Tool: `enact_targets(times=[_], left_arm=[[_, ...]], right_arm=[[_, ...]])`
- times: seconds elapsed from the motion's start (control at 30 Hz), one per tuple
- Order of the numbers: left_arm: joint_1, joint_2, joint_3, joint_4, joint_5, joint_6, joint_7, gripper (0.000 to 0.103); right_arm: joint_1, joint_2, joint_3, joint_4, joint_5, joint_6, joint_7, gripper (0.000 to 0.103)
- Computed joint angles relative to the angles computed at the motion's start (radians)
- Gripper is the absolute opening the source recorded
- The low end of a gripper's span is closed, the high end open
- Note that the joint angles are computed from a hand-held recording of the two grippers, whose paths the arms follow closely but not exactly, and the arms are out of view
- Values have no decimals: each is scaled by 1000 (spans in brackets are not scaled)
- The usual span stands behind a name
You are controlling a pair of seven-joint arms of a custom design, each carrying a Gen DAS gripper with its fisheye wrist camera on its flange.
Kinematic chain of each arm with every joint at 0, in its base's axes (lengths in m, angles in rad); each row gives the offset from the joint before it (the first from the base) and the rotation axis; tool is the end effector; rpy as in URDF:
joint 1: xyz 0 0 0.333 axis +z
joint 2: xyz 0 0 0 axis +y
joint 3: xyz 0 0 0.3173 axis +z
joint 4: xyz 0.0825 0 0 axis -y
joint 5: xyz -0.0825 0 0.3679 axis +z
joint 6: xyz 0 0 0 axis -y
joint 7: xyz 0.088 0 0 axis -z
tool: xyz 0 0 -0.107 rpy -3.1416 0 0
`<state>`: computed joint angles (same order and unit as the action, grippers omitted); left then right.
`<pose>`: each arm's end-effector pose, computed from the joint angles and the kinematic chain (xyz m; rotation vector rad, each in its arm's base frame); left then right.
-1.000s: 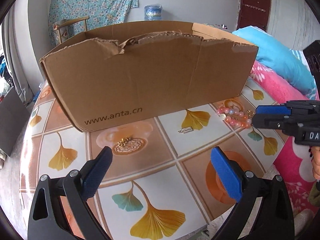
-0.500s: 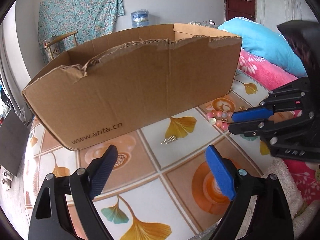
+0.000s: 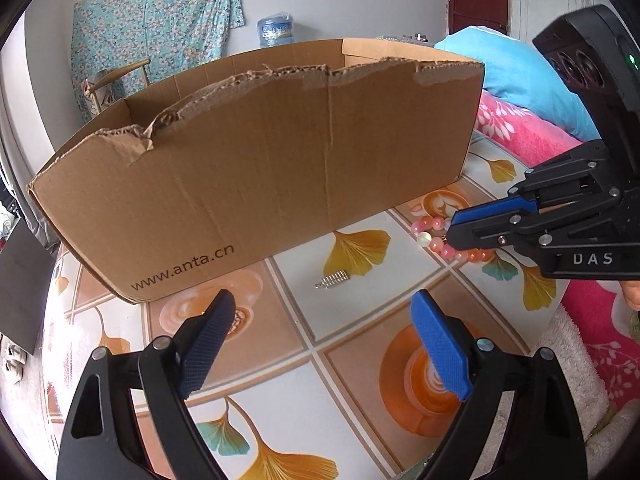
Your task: Organize jewelry
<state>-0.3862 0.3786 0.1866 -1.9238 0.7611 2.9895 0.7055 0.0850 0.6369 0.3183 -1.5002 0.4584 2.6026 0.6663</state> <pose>0.6200 -0.1866 0.3719 -1.6870 1.8435 -0.6562 0.6970 0.2326 0.3690 -2.3204 0.8617 -0.1905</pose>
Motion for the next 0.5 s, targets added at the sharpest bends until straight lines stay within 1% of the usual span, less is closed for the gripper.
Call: enact_targets(times=[0.1, 0.17, 0.23, 0.33, 0.5], left_arm=[[-2, 3, 0, 2, -1, 0, 1, 88], [0, 6, -4, 4, -8, -2, 8, 88], [-2, 9, -4, 7, -13, -4, 12, 88], [-1, 12, -6, 9, -24, -5, 22, 88], [-4, 14, -3, 10, -33, -2, 36, 88]], right_arm=[[10, 40, -23, 83, -23, -75, 42, 8], [0, 73, -29, 156, -22, -154, 66, 7], [6, 92, -39, 195, -29, -199, 78, 6], [31, 84, -60, 175, -65, -184, 69, 6], [41, 70, -61, 157, -94, -172, 37, 9]])
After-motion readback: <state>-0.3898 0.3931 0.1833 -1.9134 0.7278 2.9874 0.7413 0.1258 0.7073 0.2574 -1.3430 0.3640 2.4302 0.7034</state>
